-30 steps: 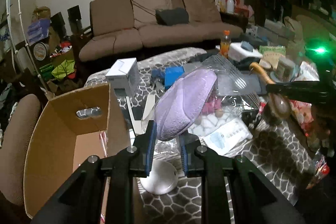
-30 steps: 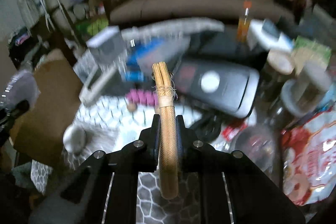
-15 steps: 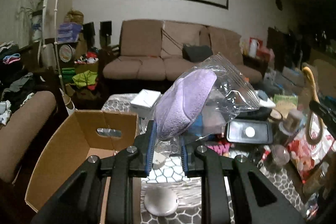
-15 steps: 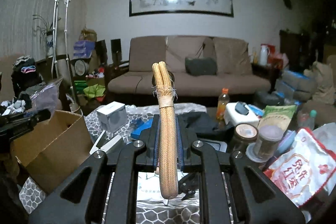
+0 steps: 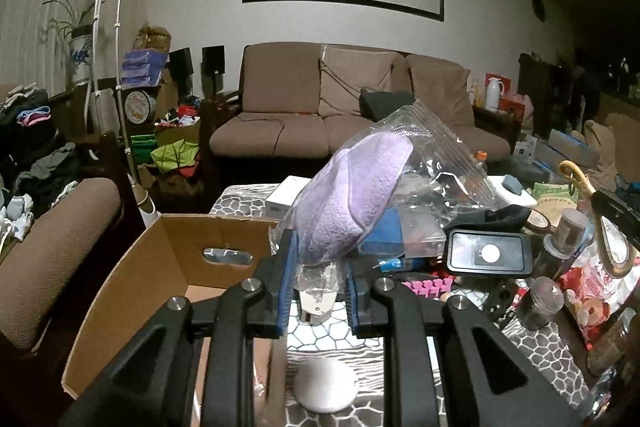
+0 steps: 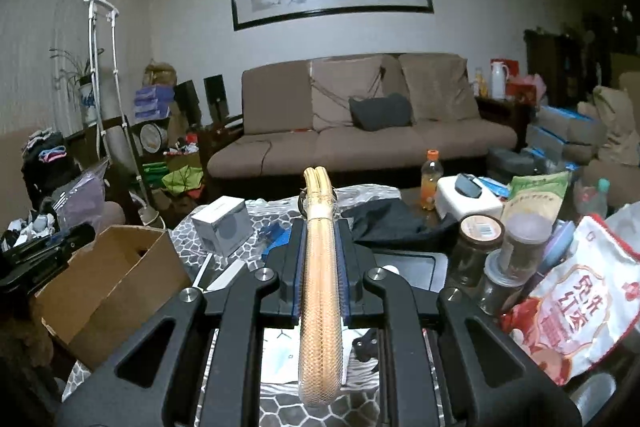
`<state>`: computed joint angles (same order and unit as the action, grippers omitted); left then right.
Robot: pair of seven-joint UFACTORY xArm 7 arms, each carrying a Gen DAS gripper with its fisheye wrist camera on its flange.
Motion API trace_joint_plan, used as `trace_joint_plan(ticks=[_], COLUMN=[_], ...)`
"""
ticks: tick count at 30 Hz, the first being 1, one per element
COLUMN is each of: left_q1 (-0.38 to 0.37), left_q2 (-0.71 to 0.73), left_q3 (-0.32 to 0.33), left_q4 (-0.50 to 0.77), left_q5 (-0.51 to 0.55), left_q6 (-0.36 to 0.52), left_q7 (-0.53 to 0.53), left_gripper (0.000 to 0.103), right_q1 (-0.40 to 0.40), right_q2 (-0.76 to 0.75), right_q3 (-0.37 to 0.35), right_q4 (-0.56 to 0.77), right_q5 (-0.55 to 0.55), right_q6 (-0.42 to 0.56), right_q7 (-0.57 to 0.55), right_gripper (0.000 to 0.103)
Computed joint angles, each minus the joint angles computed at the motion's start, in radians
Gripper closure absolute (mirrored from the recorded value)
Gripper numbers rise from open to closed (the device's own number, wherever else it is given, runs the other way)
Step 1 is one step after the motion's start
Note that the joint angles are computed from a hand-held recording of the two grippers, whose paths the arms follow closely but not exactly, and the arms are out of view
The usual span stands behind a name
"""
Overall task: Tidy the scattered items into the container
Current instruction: 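Carry the bagged sponge in the left tool and handle in the right tool to the box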
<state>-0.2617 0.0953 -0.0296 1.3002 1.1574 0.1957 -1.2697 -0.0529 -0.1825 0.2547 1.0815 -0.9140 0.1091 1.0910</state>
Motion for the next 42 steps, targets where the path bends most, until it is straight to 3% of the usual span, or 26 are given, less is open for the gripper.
trace_joint_plan(ticks=[12,27,32,36,38,42], left_q1=[0.058,0.176,0.211,0.233,0.243,0.244], left_q2=[-0.070,-0.157,-0.180,-0.196,-0.205,-0.208], left_q3=[-0.009,-0.045,-0.052,-0.061,-0.064,-0.058], left_q4=[-0.083,-0.189,-0.226,-0.251,-0.262,-0.278], left_q5=[-0.050,-0.145,-0.168,-0.203,-0.223,-0.361], left_q6=[0.009,0.037,0.030,0.026,0.034,0.074], left_q7=[0.039,0.094,0.105,0.148,0.157,0.255], left_gripper=[0.082,0.082,0.082,0.082,0.082,0.082], right_q1=[0.103,0.306,0.363,0.420,0.426,0.433], right_q2=[0.078,0.206,0.253,0.288,0.311,0.343], right_q3=[-0.018,-0.097,-0.107,-0.123,-0.099,-0.055], right_q4=[0.060,0.159,0.183,0.212,0.223,0.237], right_q5=[0.053,0.125,0.286,0.335,0.427,0.582], right_q6=[-0.001,0.002,-0.028,-0.033,-0.036,-0.033], right_q7=[-0.077,-0.183,-0.342,-0.409,-0.502,-0.648], right_gripper=[0.090,0.090,0.090,0.090,0.090,0.090])
